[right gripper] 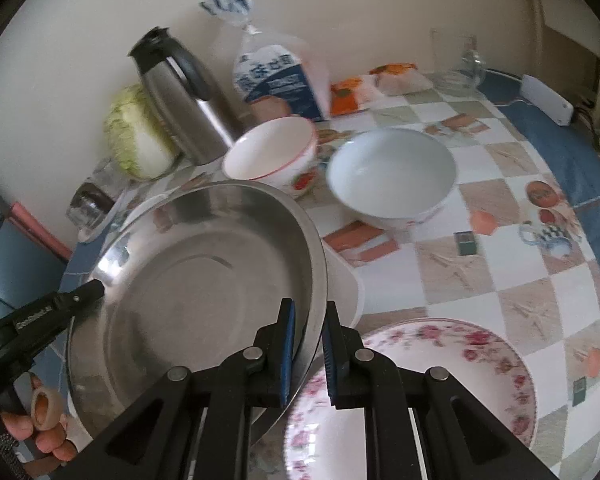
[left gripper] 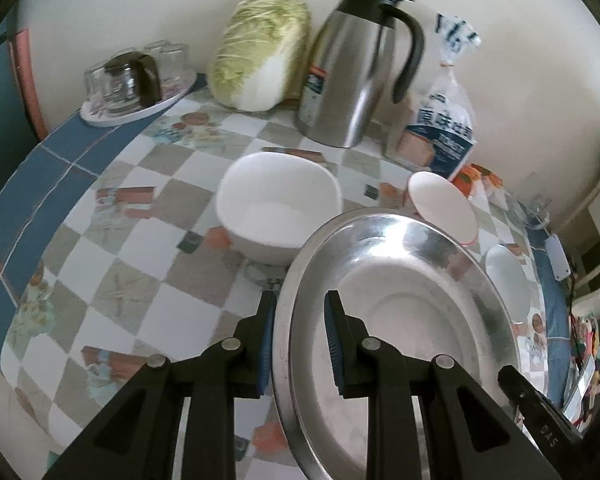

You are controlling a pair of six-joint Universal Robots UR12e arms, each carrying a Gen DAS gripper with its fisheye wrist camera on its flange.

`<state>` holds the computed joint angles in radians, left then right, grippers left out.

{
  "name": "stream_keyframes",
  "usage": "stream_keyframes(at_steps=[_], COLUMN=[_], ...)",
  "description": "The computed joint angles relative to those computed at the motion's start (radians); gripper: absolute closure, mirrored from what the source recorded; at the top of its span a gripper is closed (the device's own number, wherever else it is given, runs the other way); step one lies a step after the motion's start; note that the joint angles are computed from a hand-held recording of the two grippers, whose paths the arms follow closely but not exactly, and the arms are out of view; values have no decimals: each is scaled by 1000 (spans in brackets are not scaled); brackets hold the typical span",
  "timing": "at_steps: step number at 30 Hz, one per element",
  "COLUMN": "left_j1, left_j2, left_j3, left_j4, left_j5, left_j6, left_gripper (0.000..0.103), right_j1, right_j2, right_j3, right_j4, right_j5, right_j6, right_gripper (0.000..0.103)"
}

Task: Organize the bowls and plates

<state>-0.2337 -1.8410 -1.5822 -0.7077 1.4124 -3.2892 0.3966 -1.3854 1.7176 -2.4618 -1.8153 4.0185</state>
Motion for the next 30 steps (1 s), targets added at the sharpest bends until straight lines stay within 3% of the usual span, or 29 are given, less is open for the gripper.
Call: stream_keyframes(at_steps=[10, 17, 30], left_j1=[3, 0, -10], left_j2=[-17, -26, -48], left_j3=[5, 10, 22], left_j4=[-17, -24, -48], left_j5=[-66, -62, -33], left_j6=[-5, 10, 22], left_gripper=[79, 79, 79], right_j1=[-13, -19, -20], right_j2=[-3, 2, 26], right_j3=[11, 7, -40], right_j4=[41, 61, 136], right_j5=[7, 19, -26], right_j6=[25, 34, 1], right_gripper=[89, 89, 89])
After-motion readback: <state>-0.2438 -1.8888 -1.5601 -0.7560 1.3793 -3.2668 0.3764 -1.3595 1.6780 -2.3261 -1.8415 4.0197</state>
